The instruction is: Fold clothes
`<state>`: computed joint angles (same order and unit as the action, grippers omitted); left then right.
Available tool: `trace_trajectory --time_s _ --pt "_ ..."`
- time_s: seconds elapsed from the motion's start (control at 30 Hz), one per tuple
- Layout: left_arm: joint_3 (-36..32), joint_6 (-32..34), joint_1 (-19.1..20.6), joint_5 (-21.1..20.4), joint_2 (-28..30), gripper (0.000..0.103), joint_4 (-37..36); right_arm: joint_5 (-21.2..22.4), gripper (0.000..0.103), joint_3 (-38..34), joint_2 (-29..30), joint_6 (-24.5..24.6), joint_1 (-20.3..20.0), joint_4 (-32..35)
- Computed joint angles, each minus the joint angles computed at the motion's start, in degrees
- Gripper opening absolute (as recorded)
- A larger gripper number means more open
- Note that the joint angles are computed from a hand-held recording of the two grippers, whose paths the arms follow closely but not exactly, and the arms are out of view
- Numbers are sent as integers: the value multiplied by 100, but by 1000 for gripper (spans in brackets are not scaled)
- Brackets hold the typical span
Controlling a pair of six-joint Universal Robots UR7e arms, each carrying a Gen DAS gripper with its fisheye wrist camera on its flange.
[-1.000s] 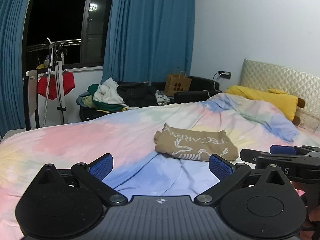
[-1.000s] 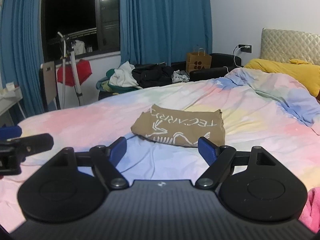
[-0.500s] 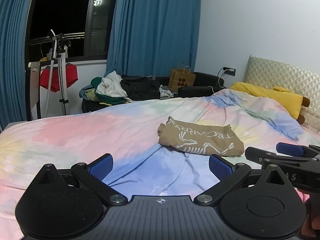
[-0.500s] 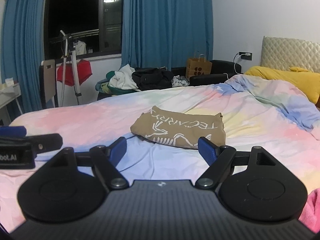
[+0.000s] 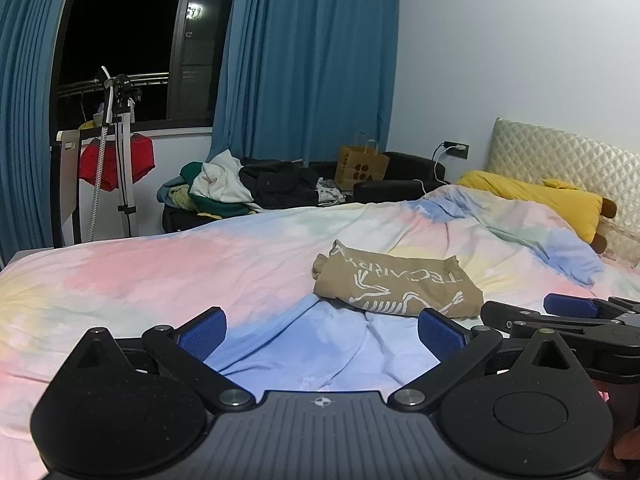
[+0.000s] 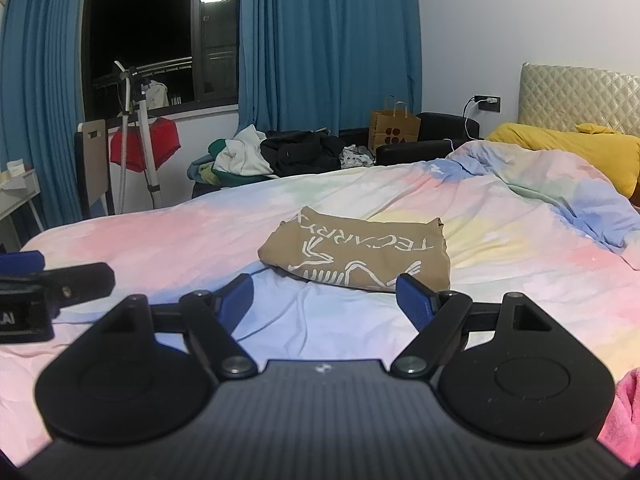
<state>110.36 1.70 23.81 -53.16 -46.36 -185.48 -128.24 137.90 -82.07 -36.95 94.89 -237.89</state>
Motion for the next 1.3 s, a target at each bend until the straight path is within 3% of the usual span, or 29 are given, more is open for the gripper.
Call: trace_trajectory --time_s 1.3 --pt "69 -38 -44 292 -53 103 -29 -163 80 -30 114 -11 49 -90"
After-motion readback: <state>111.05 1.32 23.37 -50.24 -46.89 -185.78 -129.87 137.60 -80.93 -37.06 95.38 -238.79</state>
